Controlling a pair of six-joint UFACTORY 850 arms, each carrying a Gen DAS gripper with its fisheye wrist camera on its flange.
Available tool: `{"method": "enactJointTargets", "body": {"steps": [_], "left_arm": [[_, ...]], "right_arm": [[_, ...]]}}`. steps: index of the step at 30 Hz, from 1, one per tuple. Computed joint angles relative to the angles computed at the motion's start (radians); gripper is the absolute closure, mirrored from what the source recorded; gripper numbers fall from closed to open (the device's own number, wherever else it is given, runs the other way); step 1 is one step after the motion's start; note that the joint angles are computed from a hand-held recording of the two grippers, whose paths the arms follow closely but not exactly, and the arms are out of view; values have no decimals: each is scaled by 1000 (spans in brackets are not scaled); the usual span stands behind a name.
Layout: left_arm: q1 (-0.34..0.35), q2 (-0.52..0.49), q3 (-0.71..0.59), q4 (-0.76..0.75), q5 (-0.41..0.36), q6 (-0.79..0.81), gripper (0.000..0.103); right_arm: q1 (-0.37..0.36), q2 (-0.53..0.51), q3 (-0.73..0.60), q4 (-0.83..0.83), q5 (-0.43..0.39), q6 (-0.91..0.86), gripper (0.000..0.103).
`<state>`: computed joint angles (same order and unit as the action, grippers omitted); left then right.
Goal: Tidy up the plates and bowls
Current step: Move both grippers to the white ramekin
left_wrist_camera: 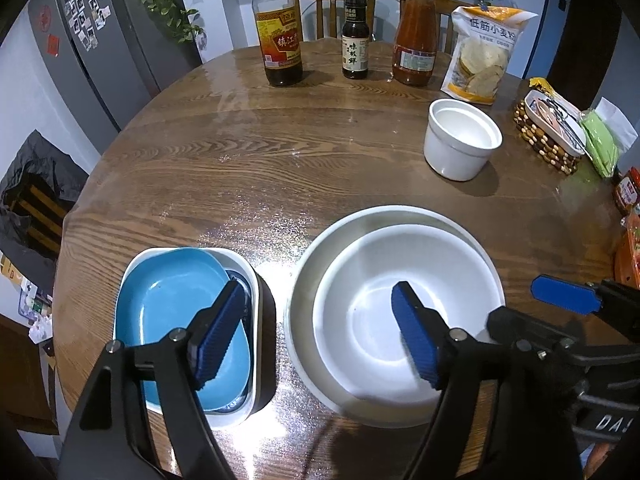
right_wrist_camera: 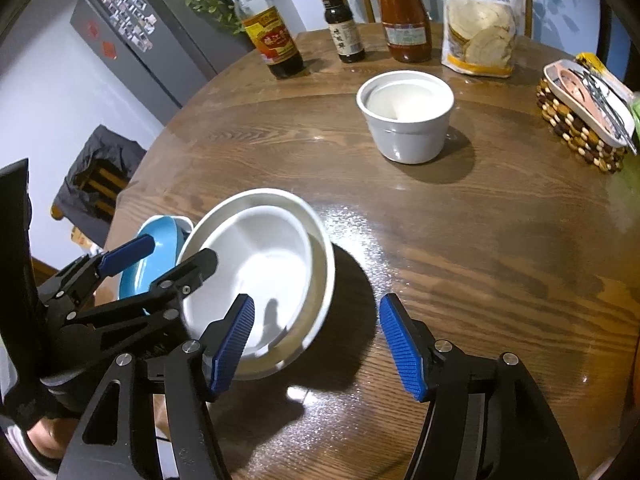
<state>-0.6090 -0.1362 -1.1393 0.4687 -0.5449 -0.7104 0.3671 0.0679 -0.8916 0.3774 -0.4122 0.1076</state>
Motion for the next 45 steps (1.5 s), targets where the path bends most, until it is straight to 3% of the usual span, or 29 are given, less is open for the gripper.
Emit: {"method": "enactJointTargets", "body": {"steps": [10, 17, 20, 24, 33, 35, 37, 39, 42, 44, 45], "left_arm": [[40, -99, -166, -168, -19, 163, 26], [35, -255, -386, -200, -45, 205, 24], [33, -323, -471, -221, -86, 232, 24], [25, -384, -540, -244, -113, 287, 25], [22, -515, -683, -310, -179, 406, 27], [24, -530, -698, -332, -184, 440, 38], [28, -547, -717, -367, -194, 483, 47], [35, -561, -733, -418, -204, 531, 52], [32, -572, -745, -449, -204, 592, 64], [29, -584, -763, -485, -220, 642, 78], [27, -586, -764, -496, -222, 659, 80]], "right_arm": [[-104, 32, -28, -98, 26, 124, 27], [-174, -68, -138, -167, 43, 198, 27], [-208, -112, -166, -26, 30, 77, 27], [-223, -166, -201, -3, 10, 65, 27], [-269, -290, -269, 261, -27, -109, 27], [-277, -310, -271, 342, -41, -164, 29], [-276, -316, -269, 369, -49, -177, 45], [-271, -324, -273, 357, -49, -168, 55], [-264, -337, -285, 302, -45, -114, 57], [-262, -346, -292, 282, -47, -84, 57], [-263, -348, -292, 281, -48, -75, 63]]}}
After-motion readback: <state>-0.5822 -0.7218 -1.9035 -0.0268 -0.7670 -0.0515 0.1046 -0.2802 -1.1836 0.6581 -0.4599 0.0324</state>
